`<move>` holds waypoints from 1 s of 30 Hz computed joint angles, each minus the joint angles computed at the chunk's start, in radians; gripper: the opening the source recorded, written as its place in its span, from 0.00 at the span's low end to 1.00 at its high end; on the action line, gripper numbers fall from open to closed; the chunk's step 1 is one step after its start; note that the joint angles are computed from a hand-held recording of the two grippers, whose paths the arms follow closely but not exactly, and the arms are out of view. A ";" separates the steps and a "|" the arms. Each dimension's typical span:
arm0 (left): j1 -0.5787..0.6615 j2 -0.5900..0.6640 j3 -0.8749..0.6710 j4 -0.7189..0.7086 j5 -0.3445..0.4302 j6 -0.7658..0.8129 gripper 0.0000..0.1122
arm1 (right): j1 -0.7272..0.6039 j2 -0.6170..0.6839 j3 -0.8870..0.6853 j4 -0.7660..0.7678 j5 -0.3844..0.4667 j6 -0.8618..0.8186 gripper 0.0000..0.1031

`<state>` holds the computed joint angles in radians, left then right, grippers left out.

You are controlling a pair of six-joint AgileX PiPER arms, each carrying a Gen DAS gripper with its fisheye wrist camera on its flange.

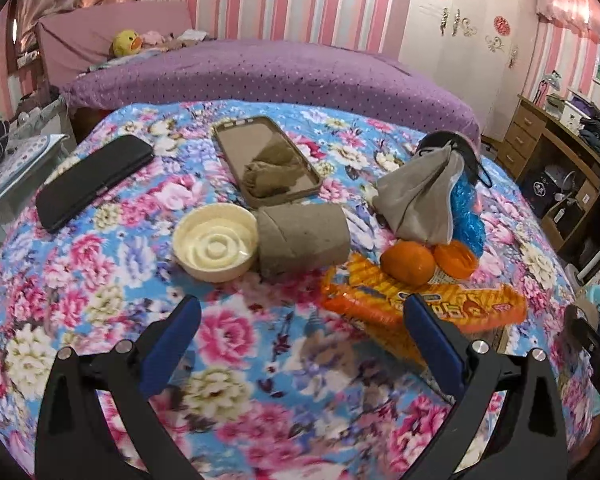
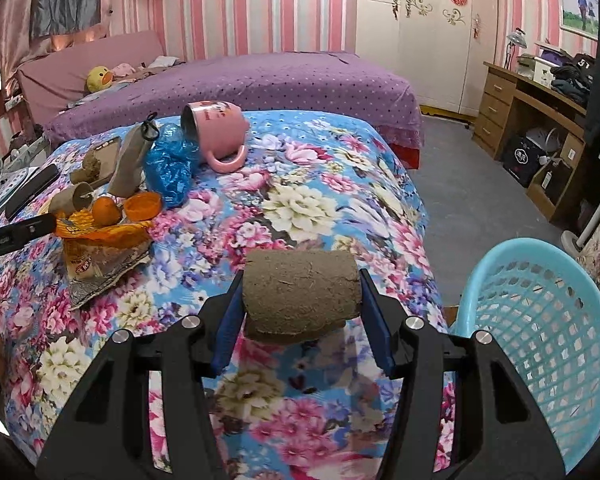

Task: Collect trash
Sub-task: 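Grasp the orange snack wrapper with the left tool while the right tool holds the tube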

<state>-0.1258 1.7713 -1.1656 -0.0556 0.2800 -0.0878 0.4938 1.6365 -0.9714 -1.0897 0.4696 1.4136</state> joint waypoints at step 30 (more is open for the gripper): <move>-0.153 -0.236 0.172 0.672 -0.101 -0.629 0.18 | -0.033 -0.131 0.091 -0.067 -0.018 0.027 0.52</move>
